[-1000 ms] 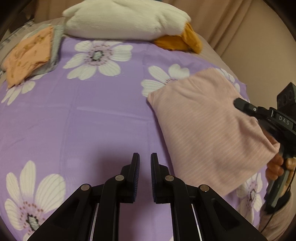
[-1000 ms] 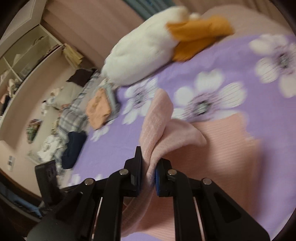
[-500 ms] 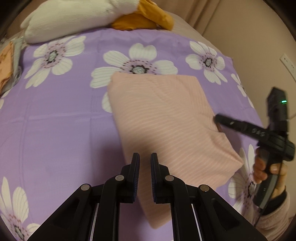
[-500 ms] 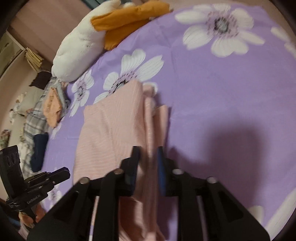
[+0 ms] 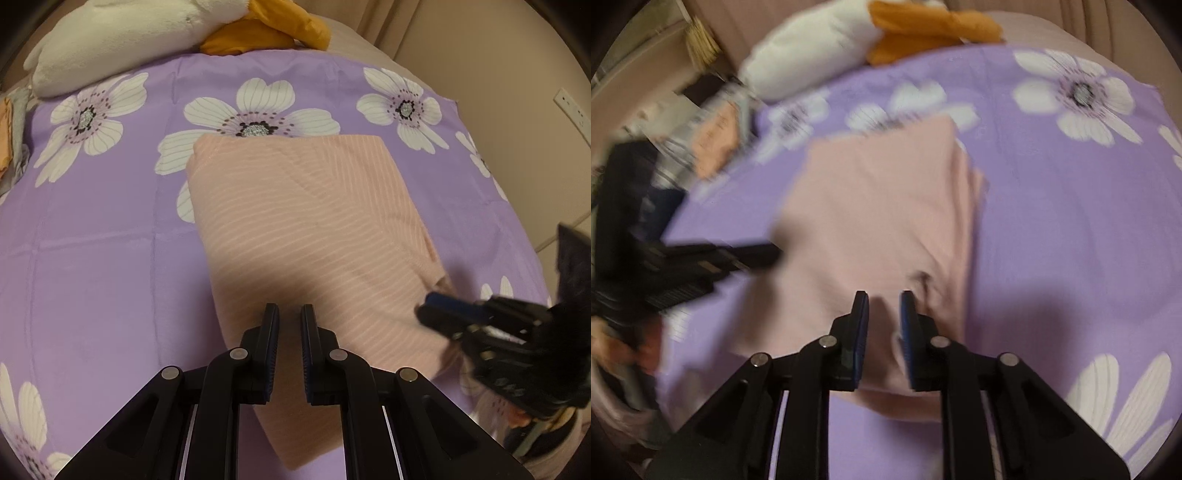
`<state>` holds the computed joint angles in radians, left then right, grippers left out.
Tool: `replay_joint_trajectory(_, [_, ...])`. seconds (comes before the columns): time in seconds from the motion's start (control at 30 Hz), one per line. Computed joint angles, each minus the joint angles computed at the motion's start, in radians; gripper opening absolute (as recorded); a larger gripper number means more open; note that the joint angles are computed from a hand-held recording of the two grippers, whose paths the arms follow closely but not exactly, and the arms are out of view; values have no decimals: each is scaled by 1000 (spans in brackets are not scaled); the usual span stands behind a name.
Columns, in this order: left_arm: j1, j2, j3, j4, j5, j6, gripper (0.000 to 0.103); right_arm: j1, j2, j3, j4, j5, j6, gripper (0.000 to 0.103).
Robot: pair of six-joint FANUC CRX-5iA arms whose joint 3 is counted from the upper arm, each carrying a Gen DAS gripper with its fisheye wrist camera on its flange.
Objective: Fold small clothes
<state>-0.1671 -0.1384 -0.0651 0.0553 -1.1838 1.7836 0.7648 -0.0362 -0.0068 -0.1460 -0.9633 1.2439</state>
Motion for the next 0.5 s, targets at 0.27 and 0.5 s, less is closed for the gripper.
replay_joint_trajectory(0.27, [-17,-3,6,-17,-4,-2,7,-4,-63,-34,-24,26,20,20])
replay_joint_trajectory(0.5, [-27,0,10,-22,-3,-1,7,40,-81,-42,-63,50,64,20])
